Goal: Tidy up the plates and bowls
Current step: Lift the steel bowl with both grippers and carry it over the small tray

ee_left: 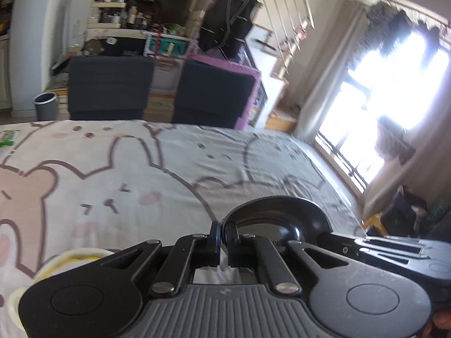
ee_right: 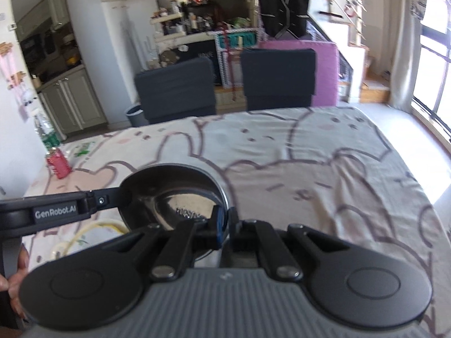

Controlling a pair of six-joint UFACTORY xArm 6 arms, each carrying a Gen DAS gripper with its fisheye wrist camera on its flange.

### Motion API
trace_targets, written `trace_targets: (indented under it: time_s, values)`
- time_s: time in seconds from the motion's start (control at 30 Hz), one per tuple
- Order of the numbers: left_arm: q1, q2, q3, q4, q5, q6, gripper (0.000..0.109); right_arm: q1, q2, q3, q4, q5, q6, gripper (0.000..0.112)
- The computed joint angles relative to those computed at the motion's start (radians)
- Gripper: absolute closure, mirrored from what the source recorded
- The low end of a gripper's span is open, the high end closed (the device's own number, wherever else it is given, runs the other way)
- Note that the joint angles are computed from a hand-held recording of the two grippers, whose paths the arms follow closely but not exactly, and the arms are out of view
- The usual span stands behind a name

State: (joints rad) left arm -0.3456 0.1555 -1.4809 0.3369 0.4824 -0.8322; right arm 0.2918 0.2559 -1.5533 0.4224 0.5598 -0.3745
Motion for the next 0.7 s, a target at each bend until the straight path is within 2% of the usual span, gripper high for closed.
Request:
trace_targets:
  time_s: [0.37,0.7]
  values:
    - [-0.056,0.172,-0.181,-0.144,0.119,0.205,0.103,-0.076,0.025,-0.015,-0.118,0.124,0.058,0.107]
    - [-0.073,0.284,-0.305,-0.212,0.206,0.26,0.103,-0.107,0.101,-0.089,-0.209,0.224,0.092,0.106]
